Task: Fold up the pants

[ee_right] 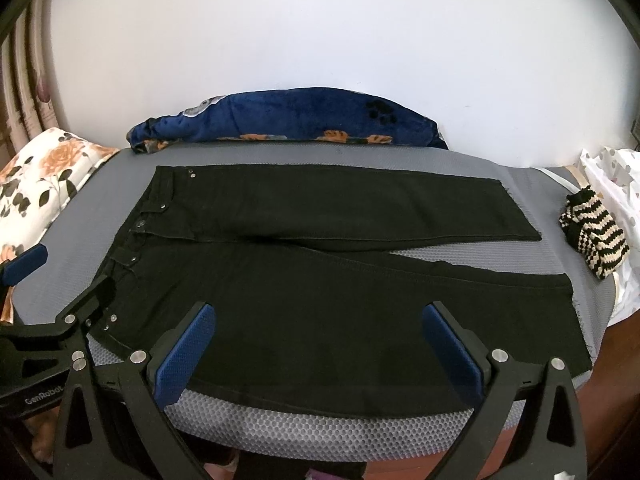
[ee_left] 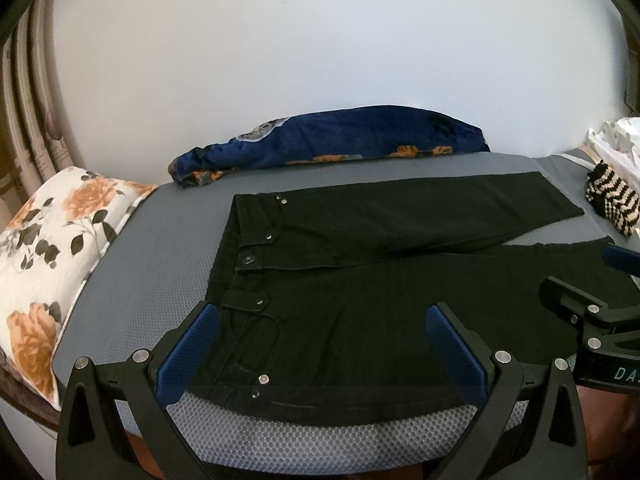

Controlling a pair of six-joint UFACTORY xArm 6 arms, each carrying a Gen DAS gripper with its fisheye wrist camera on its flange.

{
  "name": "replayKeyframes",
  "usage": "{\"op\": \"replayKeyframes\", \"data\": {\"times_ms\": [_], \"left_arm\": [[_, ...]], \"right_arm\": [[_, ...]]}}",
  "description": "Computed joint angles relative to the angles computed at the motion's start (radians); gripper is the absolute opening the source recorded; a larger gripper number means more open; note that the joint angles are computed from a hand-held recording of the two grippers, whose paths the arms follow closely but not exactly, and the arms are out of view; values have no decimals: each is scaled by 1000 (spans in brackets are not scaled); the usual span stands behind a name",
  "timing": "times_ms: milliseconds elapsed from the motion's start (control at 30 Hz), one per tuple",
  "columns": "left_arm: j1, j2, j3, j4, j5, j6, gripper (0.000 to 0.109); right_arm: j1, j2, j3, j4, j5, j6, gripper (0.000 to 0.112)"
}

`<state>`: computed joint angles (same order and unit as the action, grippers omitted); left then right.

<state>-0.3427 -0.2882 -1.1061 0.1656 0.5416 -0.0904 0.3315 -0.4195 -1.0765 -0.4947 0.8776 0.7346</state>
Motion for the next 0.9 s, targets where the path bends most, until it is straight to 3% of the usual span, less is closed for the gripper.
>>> {"op": "replayKeyframes", "data": {"times_ms": [900], "left_arm": [[-9,6,-2,9,3,-12,103]], "right_arm": [[-22,20,-12,19,-3,-29,103]]}}
